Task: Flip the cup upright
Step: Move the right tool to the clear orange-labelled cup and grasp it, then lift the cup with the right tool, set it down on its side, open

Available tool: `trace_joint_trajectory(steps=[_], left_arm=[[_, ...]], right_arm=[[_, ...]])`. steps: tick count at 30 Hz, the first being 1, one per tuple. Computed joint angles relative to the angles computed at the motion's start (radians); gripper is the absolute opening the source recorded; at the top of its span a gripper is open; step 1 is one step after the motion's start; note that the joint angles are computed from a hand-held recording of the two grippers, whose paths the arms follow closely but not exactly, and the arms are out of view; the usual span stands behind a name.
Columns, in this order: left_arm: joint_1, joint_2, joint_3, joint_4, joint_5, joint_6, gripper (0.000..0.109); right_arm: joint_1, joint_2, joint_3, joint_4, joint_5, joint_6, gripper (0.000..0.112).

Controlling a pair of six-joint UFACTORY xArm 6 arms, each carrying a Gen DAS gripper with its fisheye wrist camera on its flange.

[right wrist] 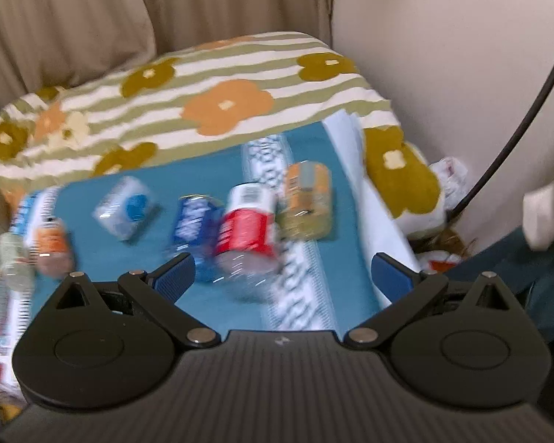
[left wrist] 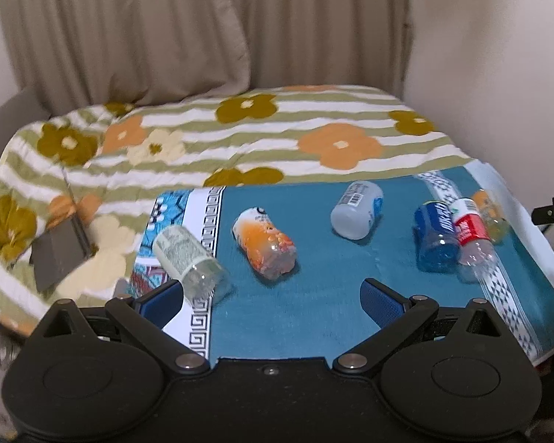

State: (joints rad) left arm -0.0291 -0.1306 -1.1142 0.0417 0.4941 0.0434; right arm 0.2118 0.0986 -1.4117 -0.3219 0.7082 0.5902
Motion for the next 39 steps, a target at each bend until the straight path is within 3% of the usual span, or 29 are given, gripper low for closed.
trace_joint_trajectory(steps=[5,15,23,32,39], left_arm=[[-0.048,0.073,-0.078,0.121,0.059,-0.194,0.103],[-0.161,0.242,-0.269,0.298,0.193,-0.499,0.103],[-0.216,0.331,-0.381,0.341,0.280,-0.578,0.103],[-0.234,0.387,-0.456,0.362,0.332,-0.625,0.103],[-0.235,0.409,-0.480,0.357,0.343,-0.629,0.103]], right_arm=[[-0.075,0.128,-0.098,0.207,-0.026,-0.212,0.103],[-0.144,0.389,-0.366,0.412,0.027,-0.495,0.103],[-0.171,0.515,-0.519,0.486,0.097,-0.592,0.083],[-0.183,0.582,-0.612,0.545,0.171,-0.627,0.078],[-0.185,0.593,-0.621,0.557,0.179,-0.643,0.077]])
